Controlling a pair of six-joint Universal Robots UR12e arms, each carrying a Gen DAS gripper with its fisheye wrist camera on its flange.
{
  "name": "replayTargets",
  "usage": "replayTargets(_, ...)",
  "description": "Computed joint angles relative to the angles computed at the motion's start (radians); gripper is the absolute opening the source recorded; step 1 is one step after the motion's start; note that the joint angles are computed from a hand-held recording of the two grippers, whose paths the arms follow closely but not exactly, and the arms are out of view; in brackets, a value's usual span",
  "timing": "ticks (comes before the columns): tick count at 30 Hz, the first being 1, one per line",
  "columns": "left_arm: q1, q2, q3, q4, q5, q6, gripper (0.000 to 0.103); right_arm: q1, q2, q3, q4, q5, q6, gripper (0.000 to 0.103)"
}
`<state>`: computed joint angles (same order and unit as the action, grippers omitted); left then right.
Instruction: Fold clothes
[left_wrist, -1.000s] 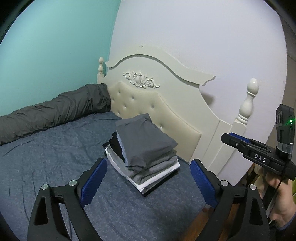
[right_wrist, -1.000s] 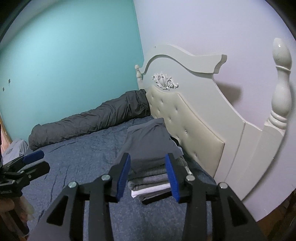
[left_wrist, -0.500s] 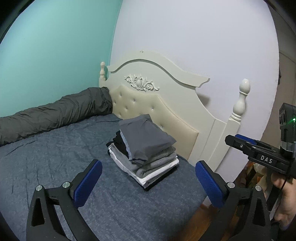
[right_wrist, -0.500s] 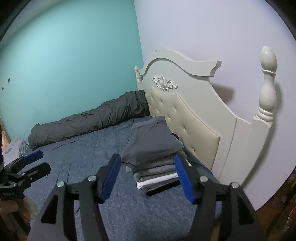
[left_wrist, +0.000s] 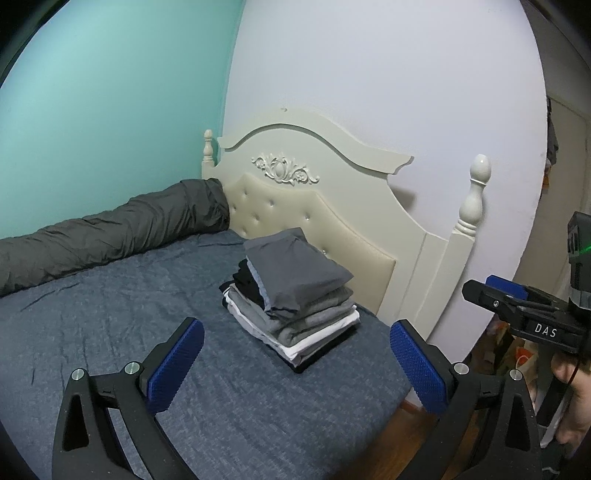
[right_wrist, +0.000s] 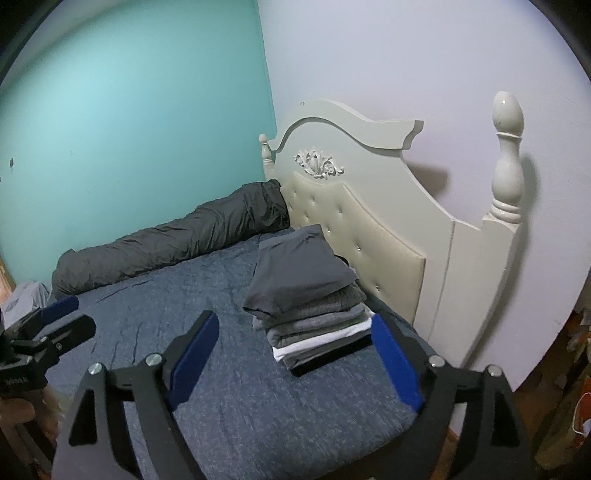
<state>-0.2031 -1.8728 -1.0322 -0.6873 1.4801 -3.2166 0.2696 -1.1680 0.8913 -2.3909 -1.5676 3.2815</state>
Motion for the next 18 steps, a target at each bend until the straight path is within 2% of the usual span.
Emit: replayTargets(18,0.000,0.067,-0.102,0.049,0.018,0.007,0.103,0.026,-0.080,0.133,-0.066,-0.033,0.011,0.096)
